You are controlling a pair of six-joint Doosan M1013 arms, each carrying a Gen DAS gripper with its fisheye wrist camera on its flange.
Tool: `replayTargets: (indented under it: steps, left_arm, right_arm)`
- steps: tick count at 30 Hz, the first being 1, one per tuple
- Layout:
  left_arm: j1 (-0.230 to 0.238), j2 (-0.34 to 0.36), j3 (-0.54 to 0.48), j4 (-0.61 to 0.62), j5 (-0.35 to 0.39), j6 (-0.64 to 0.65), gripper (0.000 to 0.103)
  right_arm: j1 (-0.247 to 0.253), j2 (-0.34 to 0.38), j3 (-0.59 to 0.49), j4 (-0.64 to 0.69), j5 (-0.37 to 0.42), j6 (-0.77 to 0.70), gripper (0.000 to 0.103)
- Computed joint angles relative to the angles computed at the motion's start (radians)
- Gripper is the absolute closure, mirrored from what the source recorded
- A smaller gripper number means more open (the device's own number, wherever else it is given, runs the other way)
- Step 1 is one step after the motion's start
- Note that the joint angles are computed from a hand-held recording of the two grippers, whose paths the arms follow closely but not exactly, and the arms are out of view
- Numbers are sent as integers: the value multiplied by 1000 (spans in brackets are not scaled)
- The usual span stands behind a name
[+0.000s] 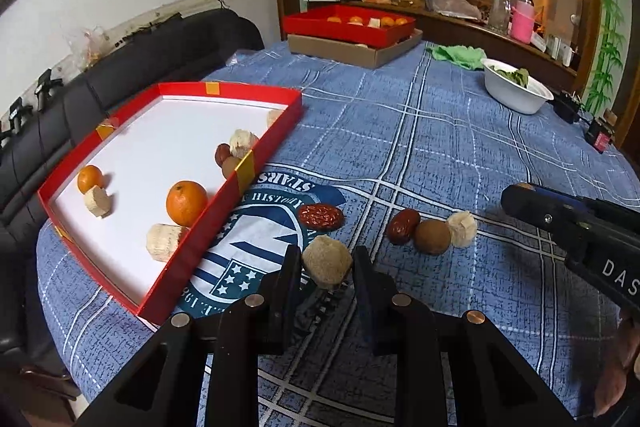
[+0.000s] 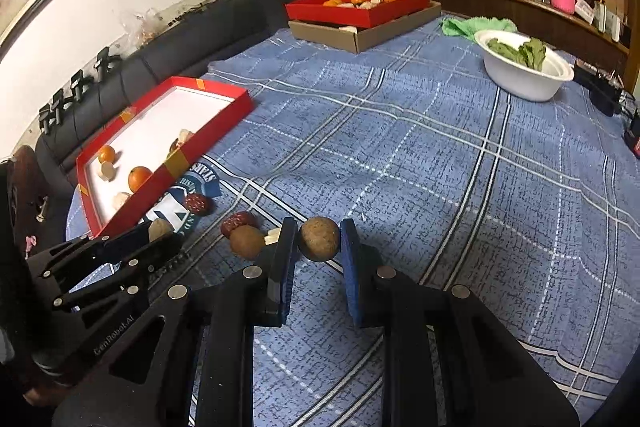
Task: Organize fruits
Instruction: 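Grasp a brown round fruit with the right tool while the left tool grasps a beige pastry, then carry the brown fruit and beige pastry over the red tray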
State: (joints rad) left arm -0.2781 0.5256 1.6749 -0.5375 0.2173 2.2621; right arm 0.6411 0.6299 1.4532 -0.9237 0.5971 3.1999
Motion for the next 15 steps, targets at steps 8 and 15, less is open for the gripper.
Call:
replayTargets:
  steps: [8,15]
  left_arm:
    - [-5,-11,14,62,-48,-72,78]
    - [-8,-9,15,30,-79,-61,78]
  right_arm:
    - [6,-1,-3,-19,1,5,83]
    - [9,-1,-4,-23,-4,1,83]
